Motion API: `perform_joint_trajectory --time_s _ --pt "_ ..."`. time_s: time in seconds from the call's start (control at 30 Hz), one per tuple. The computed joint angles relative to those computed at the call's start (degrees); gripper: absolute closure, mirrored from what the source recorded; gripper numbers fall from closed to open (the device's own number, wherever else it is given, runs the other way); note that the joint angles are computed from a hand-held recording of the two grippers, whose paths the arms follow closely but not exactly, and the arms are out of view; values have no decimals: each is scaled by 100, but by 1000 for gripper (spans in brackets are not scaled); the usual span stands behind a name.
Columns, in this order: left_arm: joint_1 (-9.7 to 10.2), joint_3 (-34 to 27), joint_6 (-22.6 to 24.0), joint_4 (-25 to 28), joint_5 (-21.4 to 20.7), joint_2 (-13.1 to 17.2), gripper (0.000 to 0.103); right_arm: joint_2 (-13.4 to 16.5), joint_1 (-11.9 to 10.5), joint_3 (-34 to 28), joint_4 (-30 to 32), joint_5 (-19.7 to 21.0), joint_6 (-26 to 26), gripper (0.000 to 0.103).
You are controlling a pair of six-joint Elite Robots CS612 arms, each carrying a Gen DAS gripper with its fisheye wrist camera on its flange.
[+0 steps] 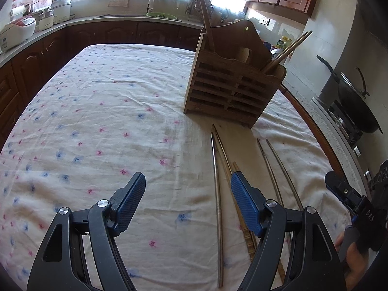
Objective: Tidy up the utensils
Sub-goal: 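Open both tools and move them back over the remaining chopsticks, then close the left tool on a metal chopstick while the right tool grasps another metal chopstick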
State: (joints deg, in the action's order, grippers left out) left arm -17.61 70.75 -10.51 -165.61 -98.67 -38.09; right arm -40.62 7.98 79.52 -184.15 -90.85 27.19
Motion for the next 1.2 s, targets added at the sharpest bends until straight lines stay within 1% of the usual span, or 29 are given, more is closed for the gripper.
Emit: perform_joint_trajectory --time_s 0.13,0.27,0.37,0.43,0.47,0.5,0.53,0.57,0.6,0.63,0.67,0.73,0.8,0.87,0.97,1.03,1.07,1.1,1.13,1.2 --pt "-26 -117 117 230 71 56 29 28 -10 -70 155 35 -108 4" --pt "-50 -298 291 500 109 138 29 68 -18 -195 392 59 -357 5" --pt "-62 -495 393 773 86 226 29 122 -18 -355 672 84 -625 15" --pt "-65 -611 418 868 43 284 29 170 -24 -479 862 129 -733 24" --pt "-71 -662 439 903 53 310 29 196 -27 -547 965 152 -792 26" --pt "-80 -713 464 940 64 336 29 223 -28 -617 1068 153 -855 32" --pt "-85 -771 503 992 51 366 31 252 -25 -693 1169 132 -899 37" --pt "-94 -837 543 1067 52 396 36 282 -26 -765 1256 122 -939 39" --pt "-106 -909 571 1153 85 430 39 312 -30 -838 1349 122 -979 44" --pt "-117 -985 601 1248 104 467 44 344 -33 -910 1440 111 -1020 48" --pt "-125 -1067 643 1348 99 508 48 375 -35 -985 1531 89 -1060 49" --pt "-138 -1220 691 1499 93 590 55 442 -46 -1144 1737 100 -1150 57" --pt "-145 -1343 702 1617 94 656 57 508 -56 -1288 1916 97 -1205 62" --pt "-155 -1435 734 1680 100 708 58 566 -64 -1424 2102 104 -1253 63" --pt "-182 -1545 828 1683 199 775 58 644 -61 -1602 2324 75 -1365 68" --pt "-208 -1632 879 1692 273 825 60 705 -56 -1741 2502 81 -1433 73" --pt "-222 -1677 942 1701 332 851 60 745 -48 -1826 2620 62 -1474 75" --pt "-238 -1725 1013 1711 408 878 60 787 -40 -1920 2775 48 -1513 79" --pt "-258 -1753 1082 1704 490 898 62 834 -25 -2004 2851 -12 -1564 82" --pt "-306 -1791 1251 1654 664 933 66 910 10 -2143 2913 -180 -1718 83"
